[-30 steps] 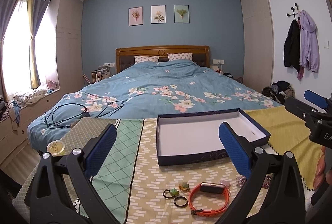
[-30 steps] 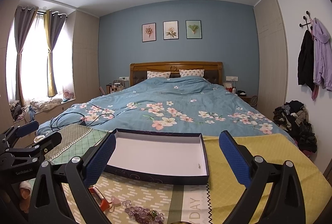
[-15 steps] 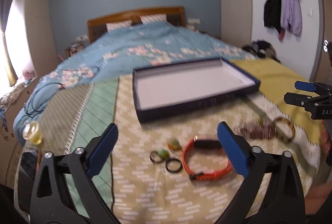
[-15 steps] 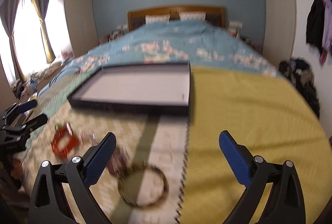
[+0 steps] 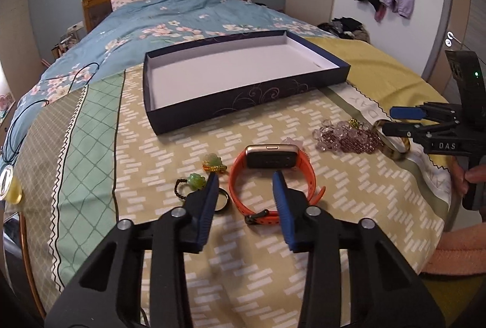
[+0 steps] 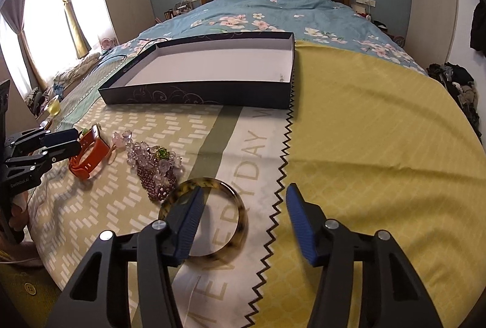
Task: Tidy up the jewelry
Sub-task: 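Grasp the orange-strap watch with the left gripper while the right grasps the tortoiseshell bangle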
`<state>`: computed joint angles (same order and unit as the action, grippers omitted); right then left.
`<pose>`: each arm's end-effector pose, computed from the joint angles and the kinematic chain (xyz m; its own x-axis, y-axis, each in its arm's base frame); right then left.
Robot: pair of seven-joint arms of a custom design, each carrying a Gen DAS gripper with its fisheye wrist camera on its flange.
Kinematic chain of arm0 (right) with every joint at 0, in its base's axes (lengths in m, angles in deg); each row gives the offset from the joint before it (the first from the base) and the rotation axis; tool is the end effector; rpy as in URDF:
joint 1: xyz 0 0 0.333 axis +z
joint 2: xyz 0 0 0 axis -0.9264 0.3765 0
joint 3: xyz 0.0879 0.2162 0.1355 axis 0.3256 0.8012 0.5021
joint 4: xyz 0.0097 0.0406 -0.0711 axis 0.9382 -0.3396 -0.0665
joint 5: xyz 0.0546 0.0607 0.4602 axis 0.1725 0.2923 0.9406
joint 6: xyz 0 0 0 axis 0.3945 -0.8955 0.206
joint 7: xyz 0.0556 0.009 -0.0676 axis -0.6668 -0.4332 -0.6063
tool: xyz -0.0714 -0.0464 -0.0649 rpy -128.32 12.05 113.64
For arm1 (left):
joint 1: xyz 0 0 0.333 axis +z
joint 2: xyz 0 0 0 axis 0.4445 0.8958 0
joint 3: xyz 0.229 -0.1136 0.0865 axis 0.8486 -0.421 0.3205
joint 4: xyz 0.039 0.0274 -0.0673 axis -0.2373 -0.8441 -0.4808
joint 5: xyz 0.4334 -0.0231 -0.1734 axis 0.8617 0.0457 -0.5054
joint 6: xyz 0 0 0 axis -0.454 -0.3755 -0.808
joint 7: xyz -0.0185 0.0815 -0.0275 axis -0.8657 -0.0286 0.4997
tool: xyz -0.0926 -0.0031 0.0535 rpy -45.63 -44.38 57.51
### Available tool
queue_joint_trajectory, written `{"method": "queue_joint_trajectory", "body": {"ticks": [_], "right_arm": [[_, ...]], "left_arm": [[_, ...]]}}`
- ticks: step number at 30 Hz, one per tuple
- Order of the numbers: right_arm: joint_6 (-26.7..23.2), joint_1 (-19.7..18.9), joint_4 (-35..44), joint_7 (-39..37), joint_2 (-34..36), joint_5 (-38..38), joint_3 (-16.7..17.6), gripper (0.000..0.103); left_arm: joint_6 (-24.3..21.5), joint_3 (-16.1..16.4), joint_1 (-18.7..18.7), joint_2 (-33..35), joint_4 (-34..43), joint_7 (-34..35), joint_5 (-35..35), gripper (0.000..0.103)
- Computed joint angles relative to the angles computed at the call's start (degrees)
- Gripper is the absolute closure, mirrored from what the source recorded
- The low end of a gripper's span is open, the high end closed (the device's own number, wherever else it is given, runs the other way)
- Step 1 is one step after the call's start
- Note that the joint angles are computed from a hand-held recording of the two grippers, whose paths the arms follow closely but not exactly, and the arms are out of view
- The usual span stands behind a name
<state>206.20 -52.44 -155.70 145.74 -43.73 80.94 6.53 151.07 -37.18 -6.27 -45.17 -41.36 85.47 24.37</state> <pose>0.6286 0.2674 0.2916 0.5112 -0.8542 -0.0951 -0.6783 -0.3330 -0.6550 0.5616 -0.4830 0.2878 -0.1085 -0.9940 0.0164 -0.7051 0.0653 -0.7061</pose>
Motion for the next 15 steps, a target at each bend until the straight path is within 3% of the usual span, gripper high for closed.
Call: {"method": "queue_joint_trajectory", "body": {"ticks": [1, 5, 15], "right_arm": [[0.0, -0.6, 0.1, -1.0, 0.2, 1.0, 0.6, 0.054], [-0.6, 0.0, 0.8, -0.6, 0.7, 0.0, 0.0, 0.059], [-0.6, 1.2, -0.1, 0.3, -0.1, -3.0, -1.5, 0.069]], "left_arm": [[-0.2, -0.2, 0.2, -0.3, -0.1, 0.9, -0.4, 0.077], [0.7, -1.0, 1.5, 1.0, 1.6, 7.1, -3.4, 0.082], [1.0, -0.7, 1.7, 1.8, 2.4, 14.7, -8.8, 0.078]]}}
